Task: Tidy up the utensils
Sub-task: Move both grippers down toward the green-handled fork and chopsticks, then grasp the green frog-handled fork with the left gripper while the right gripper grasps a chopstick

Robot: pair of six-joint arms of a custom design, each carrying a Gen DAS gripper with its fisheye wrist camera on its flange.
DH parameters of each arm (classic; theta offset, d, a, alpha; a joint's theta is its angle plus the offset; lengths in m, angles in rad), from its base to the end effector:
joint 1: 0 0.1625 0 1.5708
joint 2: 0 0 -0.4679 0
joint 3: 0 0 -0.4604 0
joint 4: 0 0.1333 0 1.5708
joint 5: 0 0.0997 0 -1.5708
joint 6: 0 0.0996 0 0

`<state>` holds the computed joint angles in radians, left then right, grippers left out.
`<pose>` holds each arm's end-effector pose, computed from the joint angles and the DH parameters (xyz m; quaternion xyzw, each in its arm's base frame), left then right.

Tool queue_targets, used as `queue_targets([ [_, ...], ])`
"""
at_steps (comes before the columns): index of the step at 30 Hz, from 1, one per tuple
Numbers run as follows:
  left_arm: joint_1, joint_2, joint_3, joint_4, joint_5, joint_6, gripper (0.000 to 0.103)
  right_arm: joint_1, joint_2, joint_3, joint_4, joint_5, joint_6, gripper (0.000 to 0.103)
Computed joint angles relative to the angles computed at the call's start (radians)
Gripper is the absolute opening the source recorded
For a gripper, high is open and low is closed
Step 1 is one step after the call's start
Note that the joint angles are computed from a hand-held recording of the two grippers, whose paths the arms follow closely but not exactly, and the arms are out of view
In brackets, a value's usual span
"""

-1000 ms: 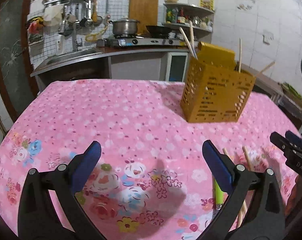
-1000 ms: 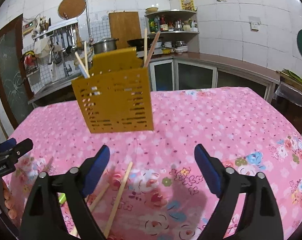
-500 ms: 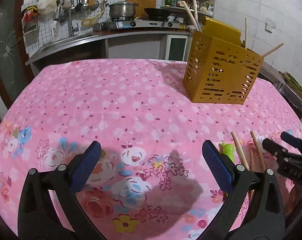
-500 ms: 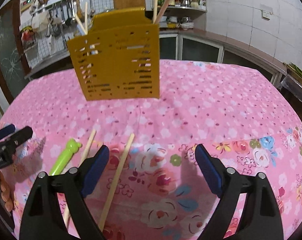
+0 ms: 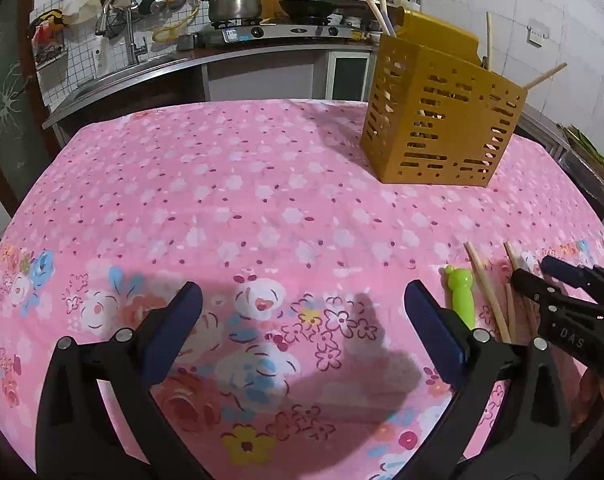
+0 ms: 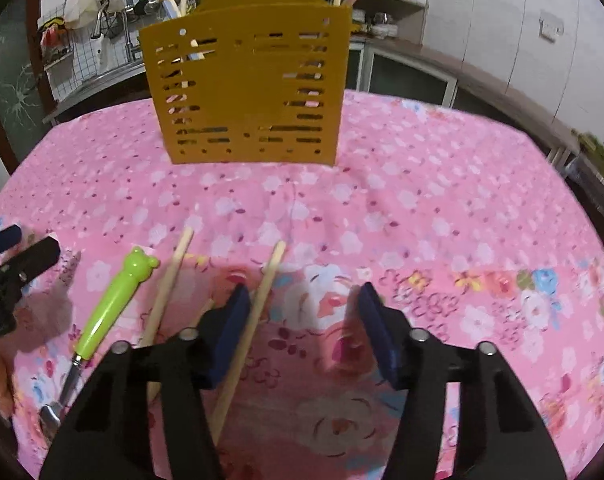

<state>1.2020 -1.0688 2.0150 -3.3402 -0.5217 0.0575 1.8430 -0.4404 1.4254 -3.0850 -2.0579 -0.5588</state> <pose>-0.0109 -0.6375 0.2386 -0.0280 0.8177 -0.4133 0.3998 0.3008 -0.7552 -0.0473 0.3204 -0.8825 0.2180 0.2666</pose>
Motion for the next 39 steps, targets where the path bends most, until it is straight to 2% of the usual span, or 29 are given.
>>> queue_targets([
  [4,0.002,-0.005,0.002,0.017,-0.009,-0.016,0.098,0.003,0.004,-0.008,0.019,0.004,0.022,0.039],
  [8,0.001,-0.015,0.01,0.021,-0.03,-0.024,0.098,0.01,0.009,-0.007,0.009,0.005,-0.009,0.014],
  [9,-0.001,-0.016,0.014,0.016,-0.036,-0.023,0.098,0.009,0.008,-0.007,0.009,0.007,-0.008,0.011],
  [13,-0.016,-0.009,0.023,-0.04,-0.041,0.013,0.097,0.003,-0.006,0.002,0.013,0.028,-0.001,0.009],
  [16,-0.028,-0.005,0.031,-0.072,-0.071,0.032,0.097,0.002,-0.007,0.005,-0.021,0.011,-0.027,0.005],
  [23,-0.06,0.06,0.004,-0.083,-0.028,0.12,0.095,-0.017,-0.022,0.0,0.025,0.044,0.005,0.005],
  [25,-0.064,0.077,-0.009,-0.064,-0.007,0.121,0.092,-0.019,-0.025,-0.001,0.033,0.052,0.009,0.005],
  [30,-0.051,0.075,-0.027,0.087,-0.022,0.04,0.073,-0.024,-0.025,-0.002,0.038,0.065,0.02,0.007],
  [35,-0.044,0.07,-0.036,0.154,-0.053,0.0,0.07,-0.028,-0.032,0.003,0.05,0.08,0.041,0.008],
  [39,-0.038,0.076,-0.052,0.217,-0.052,-0.03,0.064,-0.029,-0.031,0.002,0.051,0.08,0.042,0.009],
])
